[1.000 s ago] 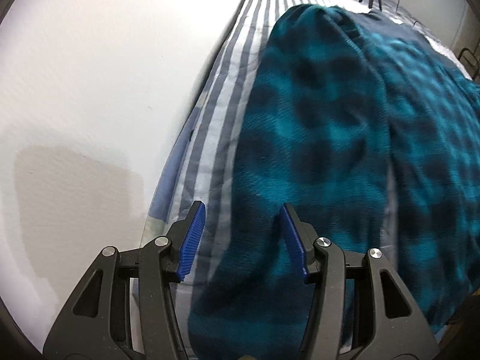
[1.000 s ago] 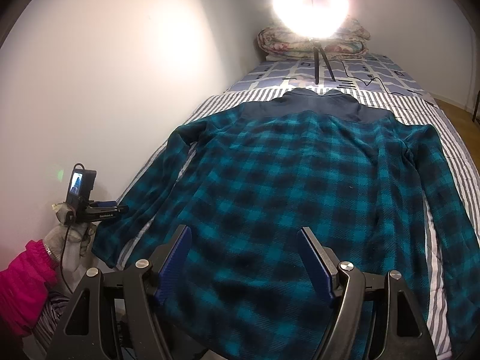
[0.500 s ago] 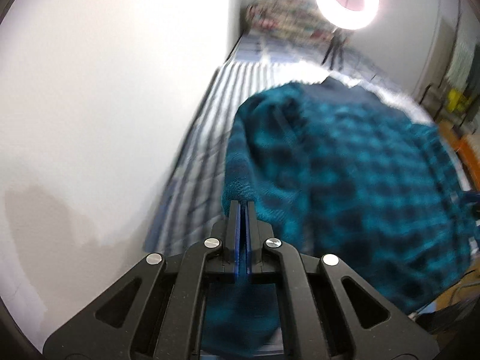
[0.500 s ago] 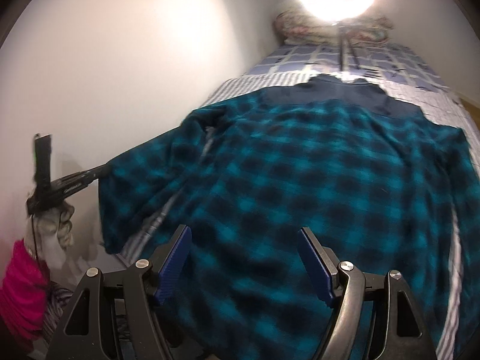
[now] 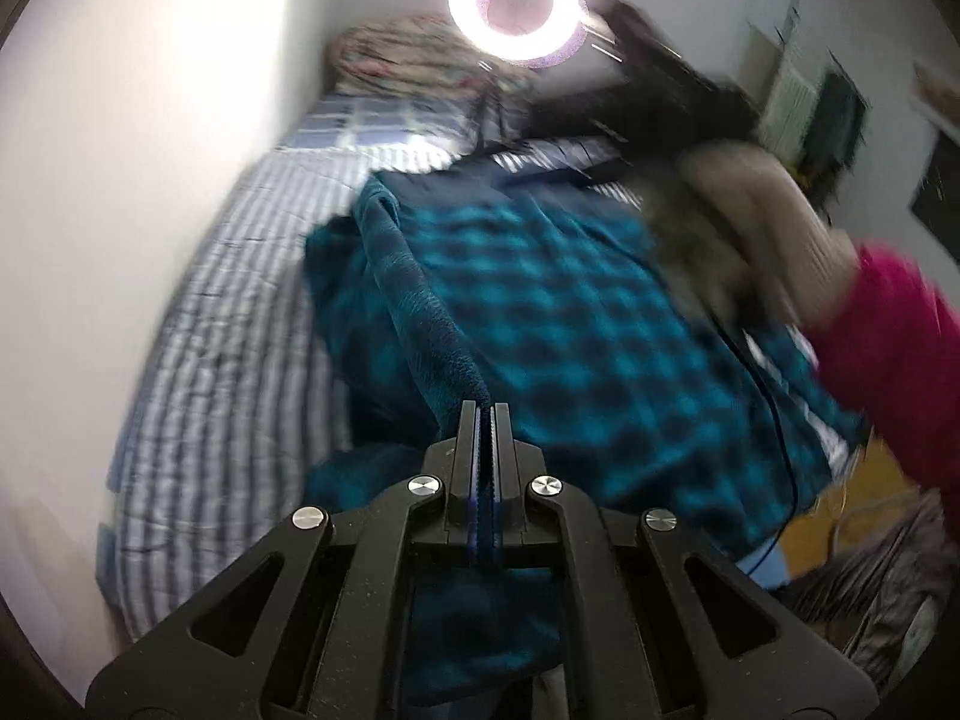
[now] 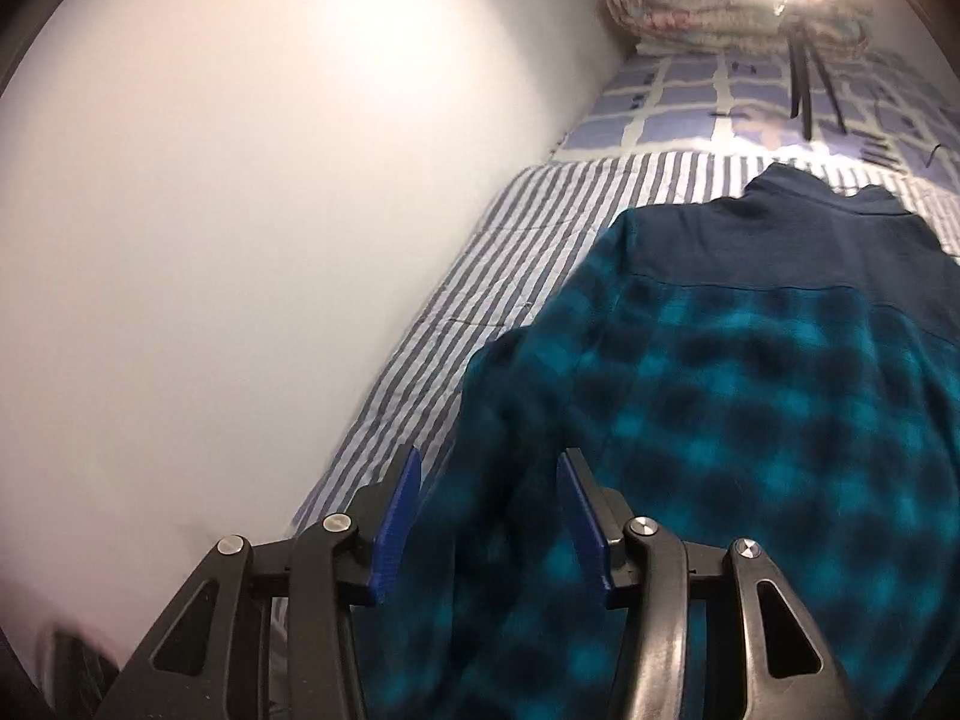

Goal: Fold large clothes

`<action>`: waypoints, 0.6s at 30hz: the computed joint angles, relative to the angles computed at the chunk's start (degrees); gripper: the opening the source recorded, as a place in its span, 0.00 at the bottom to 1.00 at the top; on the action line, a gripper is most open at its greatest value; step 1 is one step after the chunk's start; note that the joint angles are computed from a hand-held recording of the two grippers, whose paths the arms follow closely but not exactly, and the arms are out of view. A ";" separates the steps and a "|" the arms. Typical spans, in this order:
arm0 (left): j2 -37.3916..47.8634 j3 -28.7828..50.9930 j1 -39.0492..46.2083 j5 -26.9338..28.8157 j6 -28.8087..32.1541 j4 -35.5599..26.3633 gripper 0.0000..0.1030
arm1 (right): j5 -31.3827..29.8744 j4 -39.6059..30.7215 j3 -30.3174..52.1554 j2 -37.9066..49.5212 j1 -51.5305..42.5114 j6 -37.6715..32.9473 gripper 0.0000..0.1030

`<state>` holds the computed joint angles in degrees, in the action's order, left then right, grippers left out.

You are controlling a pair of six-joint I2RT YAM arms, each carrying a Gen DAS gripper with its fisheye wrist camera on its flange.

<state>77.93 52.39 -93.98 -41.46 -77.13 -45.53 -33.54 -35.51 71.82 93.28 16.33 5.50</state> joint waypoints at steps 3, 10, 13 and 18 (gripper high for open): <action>3.16 0.05 1.75 3.28 3.90 4.45 0.00 | 4.20 -0.99 5.38 7.15 1.82 0.41 0.51; 6.02 1.01 1.74 4.07 4.92 4.99 0.00 | 7.21 -1.38 10.56 18.56 2.53 4.04 0.32; 7.24 1.56 2.03 4.94 5.84 5.56 0.00 | 2.94 0.89 10.12 20.12 1.94 5.68 0.05; 6.68 0.13 2.82 8.41 7.51 9.05 0.06 | 12.81 2.60 8.44 20.30 1.86 5.45 0.03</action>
